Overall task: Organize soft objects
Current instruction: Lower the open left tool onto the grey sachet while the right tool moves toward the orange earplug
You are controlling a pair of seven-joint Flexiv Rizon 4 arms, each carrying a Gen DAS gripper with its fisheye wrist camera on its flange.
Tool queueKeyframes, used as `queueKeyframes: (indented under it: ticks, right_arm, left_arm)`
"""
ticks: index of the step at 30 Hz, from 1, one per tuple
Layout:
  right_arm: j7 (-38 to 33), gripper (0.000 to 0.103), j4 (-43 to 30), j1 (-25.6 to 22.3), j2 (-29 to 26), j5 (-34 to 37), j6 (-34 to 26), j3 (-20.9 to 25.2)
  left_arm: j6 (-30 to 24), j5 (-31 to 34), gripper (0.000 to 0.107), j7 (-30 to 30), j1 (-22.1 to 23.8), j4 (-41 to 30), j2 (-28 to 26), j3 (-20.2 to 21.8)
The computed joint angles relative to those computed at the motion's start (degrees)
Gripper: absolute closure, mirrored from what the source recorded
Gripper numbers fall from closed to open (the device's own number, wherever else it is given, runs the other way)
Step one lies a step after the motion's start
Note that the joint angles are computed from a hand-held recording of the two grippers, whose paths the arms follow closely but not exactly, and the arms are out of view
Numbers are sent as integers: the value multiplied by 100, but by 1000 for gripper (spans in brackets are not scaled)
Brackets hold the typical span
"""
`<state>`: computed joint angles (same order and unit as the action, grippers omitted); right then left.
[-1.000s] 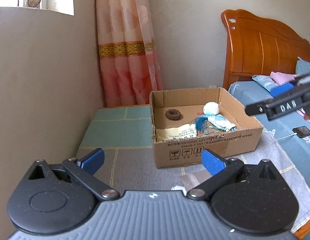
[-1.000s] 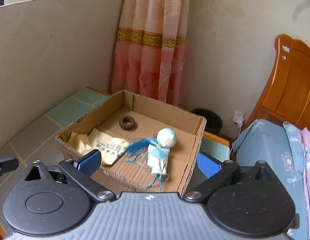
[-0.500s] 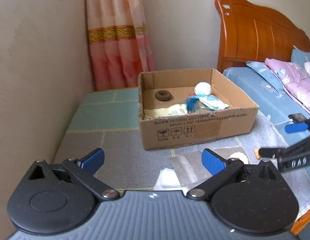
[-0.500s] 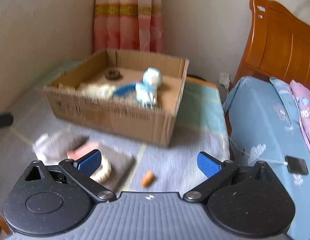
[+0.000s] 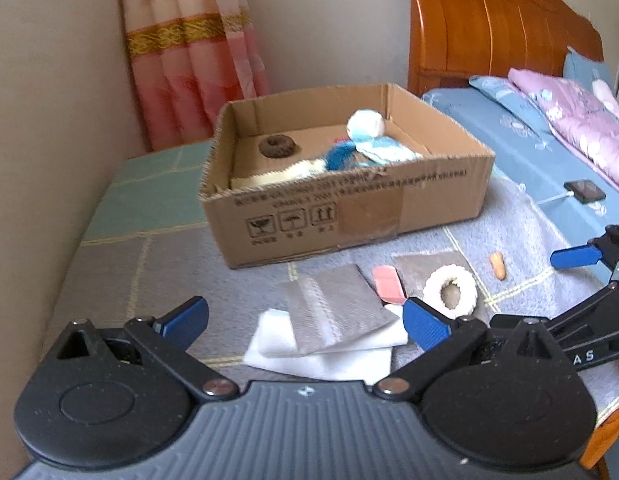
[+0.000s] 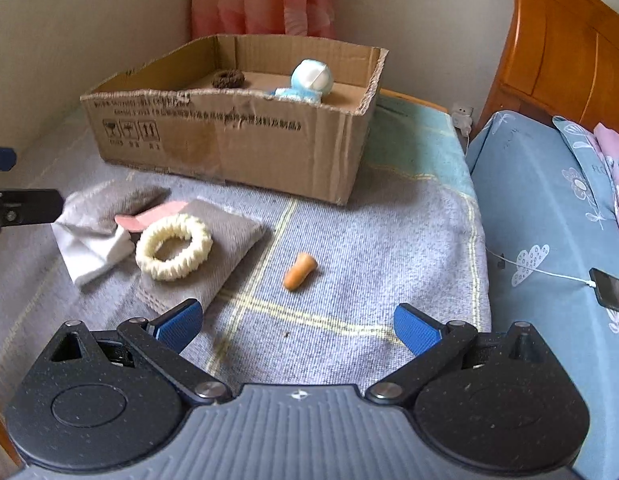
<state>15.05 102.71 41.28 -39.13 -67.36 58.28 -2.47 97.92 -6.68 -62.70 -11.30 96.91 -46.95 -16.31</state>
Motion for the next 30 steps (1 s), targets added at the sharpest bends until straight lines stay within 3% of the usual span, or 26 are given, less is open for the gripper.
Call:
queueKeyframes:
  ticks: [8,15,19,20,25,30]
  right_arm:
    - [202,0,95,-37,-30,-264,274,-83]
    - [441,0,132,-102,-34,-627,392,-103]
    - [374,0,145,-181,-29,-700,479,-47]
    - [349,0,143,-194,-29,-697,492,-36]
    - [360,0,141,-189,-32,-710,481,-34]
    - [397,0,140,-190,-35,-744,472,-32]
  left_arm:
    - [-426,-192,4,-141,-551,-460,-233,603]
    - [-510,-166,4,-66,-428,-398,-221,537]
    - [-457,-168,4,-310,-912,-433,-184,1312]
    - [-432,-147,4,-330,-910,-400,-162,1347]
    - [-373,-44,4,-178,-499,-176,20,845]
    - [-492,-29,4,-39,-542,-322,-41,747]
